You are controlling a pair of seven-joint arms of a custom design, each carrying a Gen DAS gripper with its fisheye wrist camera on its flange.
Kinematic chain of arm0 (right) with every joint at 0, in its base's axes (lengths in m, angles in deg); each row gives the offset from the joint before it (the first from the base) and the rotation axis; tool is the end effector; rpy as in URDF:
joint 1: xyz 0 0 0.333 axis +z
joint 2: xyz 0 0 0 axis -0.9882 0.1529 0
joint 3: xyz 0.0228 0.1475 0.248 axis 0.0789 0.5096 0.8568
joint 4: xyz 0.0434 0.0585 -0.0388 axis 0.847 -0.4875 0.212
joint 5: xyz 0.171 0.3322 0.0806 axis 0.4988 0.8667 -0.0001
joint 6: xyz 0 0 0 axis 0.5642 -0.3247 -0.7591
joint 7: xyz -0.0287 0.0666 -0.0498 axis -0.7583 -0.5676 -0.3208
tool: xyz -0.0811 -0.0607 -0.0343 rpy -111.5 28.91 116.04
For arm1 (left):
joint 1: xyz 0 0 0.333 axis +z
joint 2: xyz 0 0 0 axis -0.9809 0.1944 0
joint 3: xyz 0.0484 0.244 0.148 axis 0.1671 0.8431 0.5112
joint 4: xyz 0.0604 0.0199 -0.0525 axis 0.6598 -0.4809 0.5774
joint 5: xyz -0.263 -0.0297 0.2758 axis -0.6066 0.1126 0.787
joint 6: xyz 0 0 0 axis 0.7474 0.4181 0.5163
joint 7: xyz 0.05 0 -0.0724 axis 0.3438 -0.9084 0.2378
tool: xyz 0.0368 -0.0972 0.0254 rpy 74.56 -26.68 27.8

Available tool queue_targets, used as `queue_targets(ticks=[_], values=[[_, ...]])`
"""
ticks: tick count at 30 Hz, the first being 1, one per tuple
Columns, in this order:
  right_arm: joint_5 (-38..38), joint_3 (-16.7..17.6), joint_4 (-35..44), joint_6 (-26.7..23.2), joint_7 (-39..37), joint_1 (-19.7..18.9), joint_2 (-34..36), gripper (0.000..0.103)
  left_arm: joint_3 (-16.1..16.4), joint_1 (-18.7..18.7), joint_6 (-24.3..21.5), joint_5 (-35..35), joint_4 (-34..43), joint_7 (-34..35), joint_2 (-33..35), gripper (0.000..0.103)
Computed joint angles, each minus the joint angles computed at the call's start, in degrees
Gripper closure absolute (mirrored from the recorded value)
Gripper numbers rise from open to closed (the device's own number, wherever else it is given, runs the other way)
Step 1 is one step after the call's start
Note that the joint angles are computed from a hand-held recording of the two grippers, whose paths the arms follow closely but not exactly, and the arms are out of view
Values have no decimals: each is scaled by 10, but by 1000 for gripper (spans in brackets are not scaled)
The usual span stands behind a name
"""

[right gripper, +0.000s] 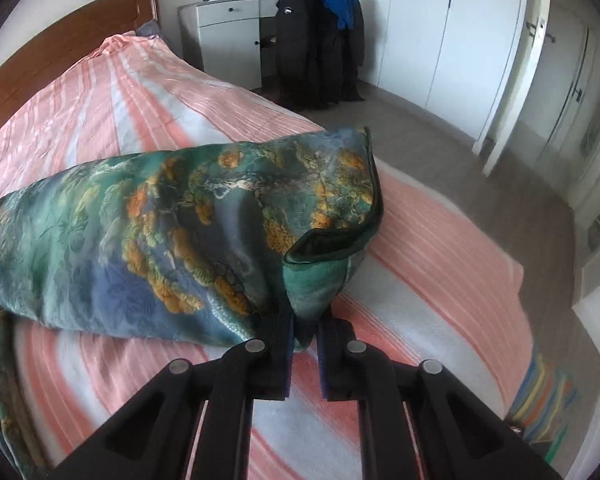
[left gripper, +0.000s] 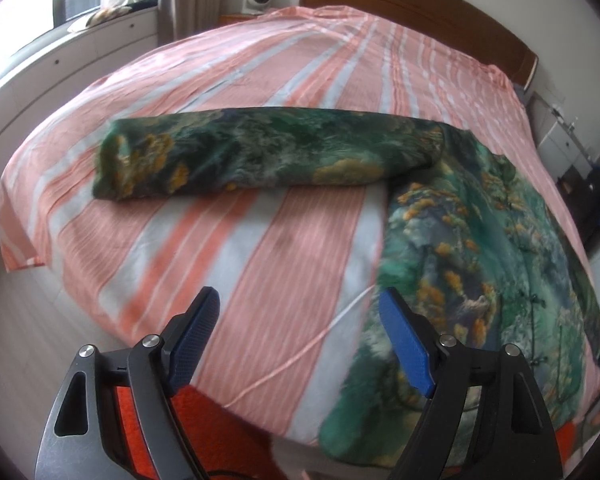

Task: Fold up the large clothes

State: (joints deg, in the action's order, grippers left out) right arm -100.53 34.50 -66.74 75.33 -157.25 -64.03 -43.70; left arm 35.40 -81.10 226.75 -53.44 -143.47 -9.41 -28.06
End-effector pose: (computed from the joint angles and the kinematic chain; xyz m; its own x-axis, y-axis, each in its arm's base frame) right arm 0.4348 0.1709 0.4438 -0.9186 -0.3905 0.0608 -0.3359 0.6902 -0.6410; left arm 0.7283 -0.0958 0.4681 0.0553 -0.9792 0.1953 -0.8156 -0.1571 -0.5569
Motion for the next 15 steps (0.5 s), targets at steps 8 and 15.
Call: queue_targets(ticks=[8,15], values=[[-18,58,31,-50,19,46,-17,24,-40,40,36,-76,-69,73,-21,13],[-32,63,77,120,23,107,48,21,-89,52,-31,-165,-31,194,23,13]])
